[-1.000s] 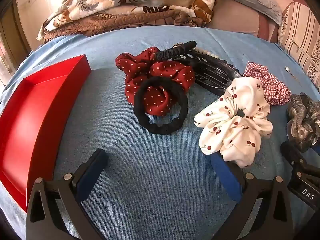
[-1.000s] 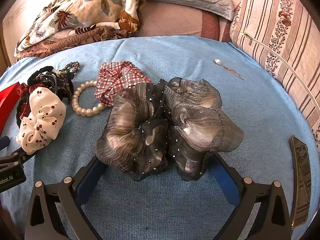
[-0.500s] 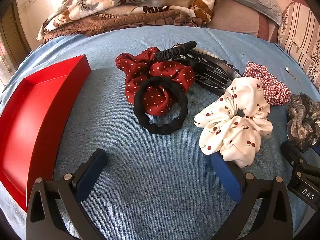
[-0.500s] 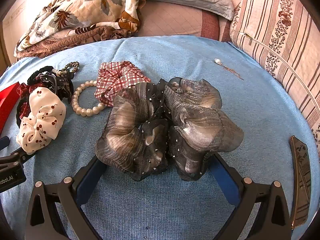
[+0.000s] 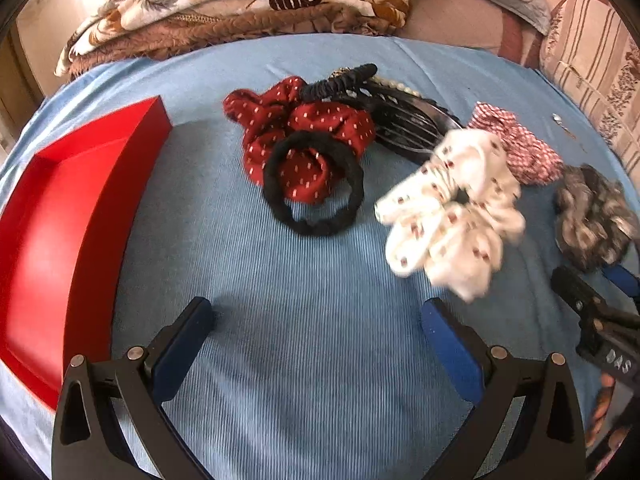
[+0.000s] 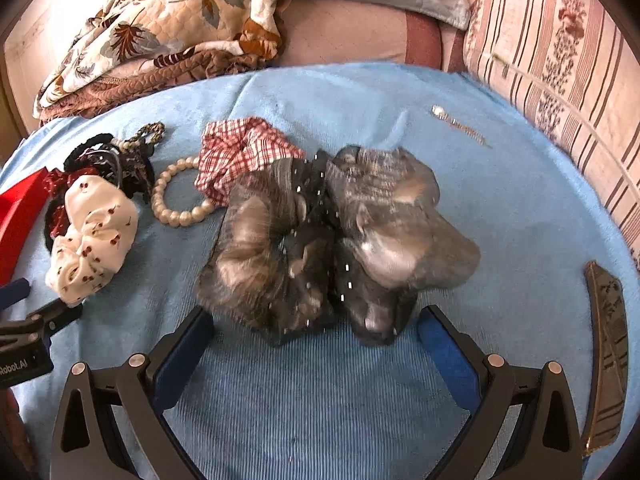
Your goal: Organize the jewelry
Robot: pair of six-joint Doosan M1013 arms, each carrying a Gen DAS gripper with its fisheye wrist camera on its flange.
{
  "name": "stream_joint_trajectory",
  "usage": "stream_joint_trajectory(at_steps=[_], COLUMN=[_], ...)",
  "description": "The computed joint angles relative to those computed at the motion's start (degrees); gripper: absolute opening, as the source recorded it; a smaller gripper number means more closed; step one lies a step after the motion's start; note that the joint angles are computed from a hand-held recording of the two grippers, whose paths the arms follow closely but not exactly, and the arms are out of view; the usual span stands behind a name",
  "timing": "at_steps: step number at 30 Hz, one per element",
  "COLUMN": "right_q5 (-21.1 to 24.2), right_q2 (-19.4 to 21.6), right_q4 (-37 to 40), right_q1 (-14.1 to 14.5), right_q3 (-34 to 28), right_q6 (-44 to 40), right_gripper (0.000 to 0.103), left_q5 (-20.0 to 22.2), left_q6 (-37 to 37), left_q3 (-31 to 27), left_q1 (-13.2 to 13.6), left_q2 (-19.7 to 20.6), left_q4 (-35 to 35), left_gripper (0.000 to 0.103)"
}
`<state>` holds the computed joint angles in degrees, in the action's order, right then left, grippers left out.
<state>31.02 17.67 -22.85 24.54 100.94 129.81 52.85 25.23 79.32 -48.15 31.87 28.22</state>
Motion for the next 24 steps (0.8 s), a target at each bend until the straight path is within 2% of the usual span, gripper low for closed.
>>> stream_joint_trajectory(at_steps=[3, 7, 13, 18, 24], right_q5=[1.13, 1.31, 1.8, 3.03, 3.76], right_q2=[-0.67, -2.34, -5.65, -8.73, -11.52], right_q4=[0.7, -0.62, -8.4, -20.0, -28.73], right_q1=[0.44, 1.21, 3.31, 5.14, 7.27], right_q3=[0.66, 2.49, 6.0, 8.71, 10.01], right_q6=[-1.76, -0.57, 10.86, 24.36, 34.4], right_gripper=[0.103, 0.103, 0.102, 0.102, 0.102], left_q5=[-0.69, 0.6, 1.34, 4.35, 7.5], left_q6=[-3.93, -8.17, -14.06, -19.8, -20.73], left_q3=[2.46, 5.05, 8.37, 10.34, 10.13], left_q1=[-1.29, -3.18, -4.63, -6.58, -8.45], left_q2=[-1.56, -3.15, -5.82, -7.73, -9.01], left_q4=[1.98, 4.84, 6.92, 12.49, 18.3], left_gripper=[0.103, 0.103, 0.103, 0.103, 0.103])
